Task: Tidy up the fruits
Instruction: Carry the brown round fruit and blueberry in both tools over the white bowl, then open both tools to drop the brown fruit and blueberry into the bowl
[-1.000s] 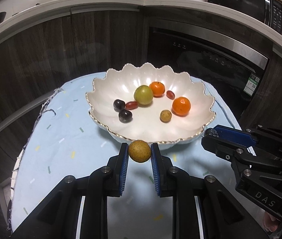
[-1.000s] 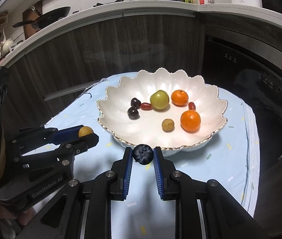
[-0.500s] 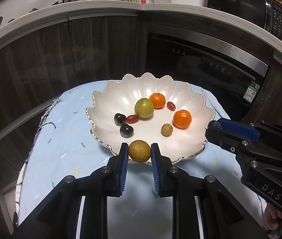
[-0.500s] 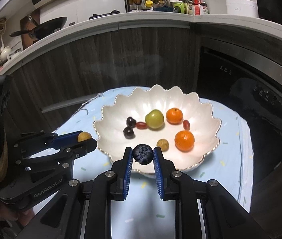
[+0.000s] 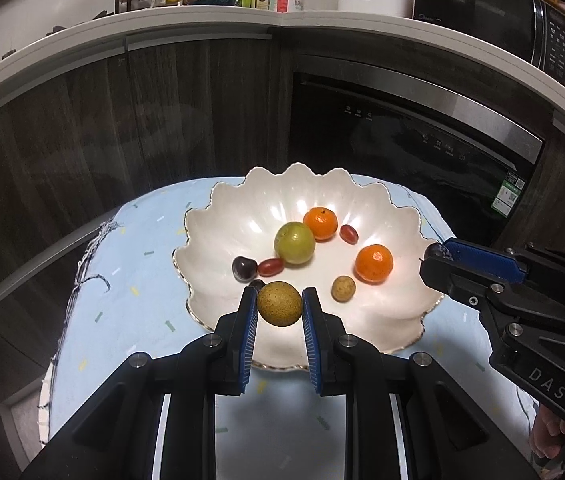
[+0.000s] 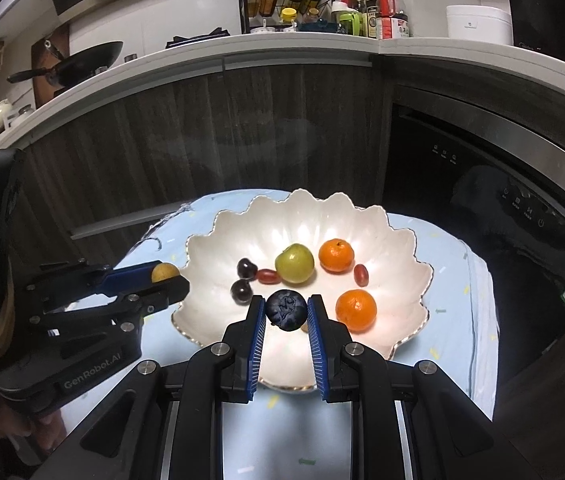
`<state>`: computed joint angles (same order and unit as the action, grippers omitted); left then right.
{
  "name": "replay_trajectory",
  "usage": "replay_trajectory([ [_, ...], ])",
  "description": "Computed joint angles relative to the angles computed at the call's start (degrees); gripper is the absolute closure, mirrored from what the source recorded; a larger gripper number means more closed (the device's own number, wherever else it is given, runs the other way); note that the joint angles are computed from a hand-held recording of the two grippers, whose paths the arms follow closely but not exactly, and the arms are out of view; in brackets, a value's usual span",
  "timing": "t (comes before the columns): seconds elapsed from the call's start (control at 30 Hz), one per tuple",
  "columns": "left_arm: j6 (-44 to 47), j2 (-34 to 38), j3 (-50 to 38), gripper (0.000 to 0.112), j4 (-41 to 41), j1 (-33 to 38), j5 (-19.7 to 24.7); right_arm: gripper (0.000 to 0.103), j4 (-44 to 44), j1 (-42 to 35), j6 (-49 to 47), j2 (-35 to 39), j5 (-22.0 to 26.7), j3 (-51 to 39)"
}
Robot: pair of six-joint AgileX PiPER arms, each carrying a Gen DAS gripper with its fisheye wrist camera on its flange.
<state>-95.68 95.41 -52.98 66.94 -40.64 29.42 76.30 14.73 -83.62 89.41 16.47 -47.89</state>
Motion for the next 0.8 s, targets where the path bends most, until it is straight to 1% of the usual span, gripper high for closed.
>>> replay_trajectory([
  [0.27, 1.3, 1.7, -0.3, 0.089, 0.0, 3.9, -3.6, 0.08, -3.1, 1.3, 4.7, 3.8, -1.9, -3.2],
  [0.43, 2.5, 3.1, -0.6, 0.089, -0.9, 5.7, -5.7, 0.08, -6.6, 2.3, 8.9, 5.6, -2.9, -4.7],
  [0.6, 4.4, 4.6, -1.0, 0.089, -3.0, 6.9, -7.2, 0.08, -12.8, 3.0, 15.1, 7.5, -4.1, -6.2],
  [0.67, 4.6, 5.1, -1.3, 0.089, -3.3, 7.2, -7.7, 0.08, -16.8, 3.1, 19.4, 8.2, -4.6, -6.8],
  [0.8, 4.6, 5.8, -1.7, 0.089, -2.6, 7.5, -8.2, 0.08, -21.8, 2.8, 24.7, 9.2, -4.9, -7.6],
])
